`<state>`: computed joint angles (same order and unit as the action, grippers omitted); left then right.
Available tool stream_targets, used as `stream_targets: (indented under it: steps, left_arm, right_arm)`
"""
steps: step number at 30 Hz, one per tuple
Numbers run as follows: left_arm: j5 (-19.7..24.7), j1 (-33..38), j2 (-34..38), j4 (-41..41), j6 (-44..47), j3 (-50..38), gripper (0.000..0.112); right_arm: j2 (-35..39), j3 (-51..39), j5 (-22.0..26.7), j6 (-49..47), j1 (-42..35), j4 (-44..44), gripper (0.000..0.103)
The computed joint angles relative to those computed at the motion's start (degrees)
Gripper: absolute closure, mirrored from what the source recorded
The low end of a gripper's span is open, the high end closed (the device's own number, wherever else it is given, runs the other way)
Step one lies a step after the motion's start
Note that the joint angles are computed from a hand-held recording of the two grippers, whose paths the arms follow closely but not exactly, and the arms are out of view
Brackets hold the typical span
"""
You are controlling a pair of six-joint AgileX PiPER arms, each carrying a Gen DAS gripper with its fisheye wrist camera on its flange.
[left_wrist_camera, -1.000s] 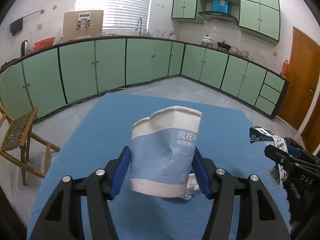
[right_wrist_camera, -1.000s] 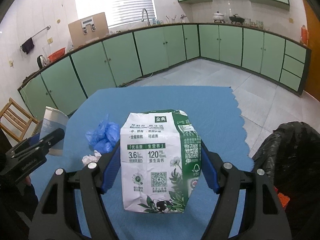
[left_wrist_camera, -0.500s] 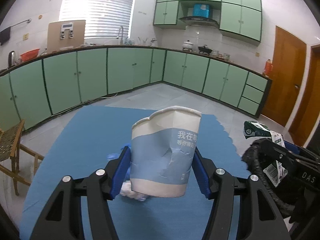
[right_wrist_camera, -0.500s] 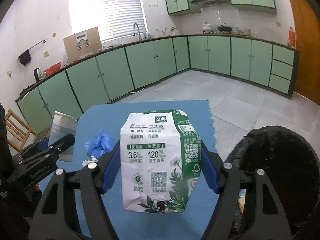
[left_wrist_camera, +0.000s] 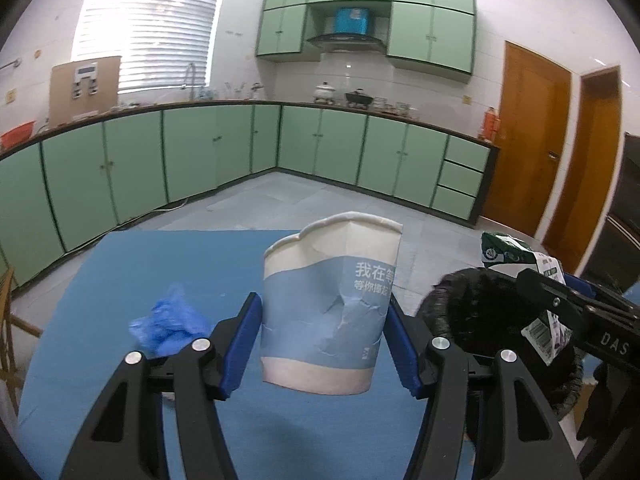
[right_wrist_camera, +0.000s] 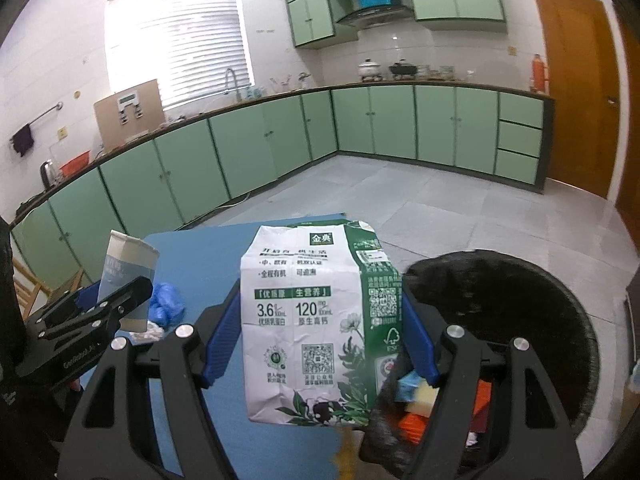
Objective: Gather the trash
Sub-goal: 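Carry the paper cup and milk carton over the bin with both tools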
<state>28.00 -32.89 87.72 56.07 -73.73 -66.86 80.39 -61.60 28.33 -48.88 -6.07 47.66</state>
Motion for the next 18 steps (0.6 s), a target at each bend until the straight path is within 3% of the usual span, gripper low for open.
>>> stream_targets:
  steps: [10, 18]
  left_arm:
    - [-0.5, -6.5, 8.9, -4.3, 5.8, -11.3, 0.053]
    - [0.1, -10.0, 19.6, -10.8, 13.6, -25.5, 0.053]
  right_arm:
    - [-0.4, 0.2, 4.4, -10.3, -15.0, 7.4, 0.034]
    - [3.2, -1.9, 8.0, -18.2, -25.6, 12.0, 0.034]
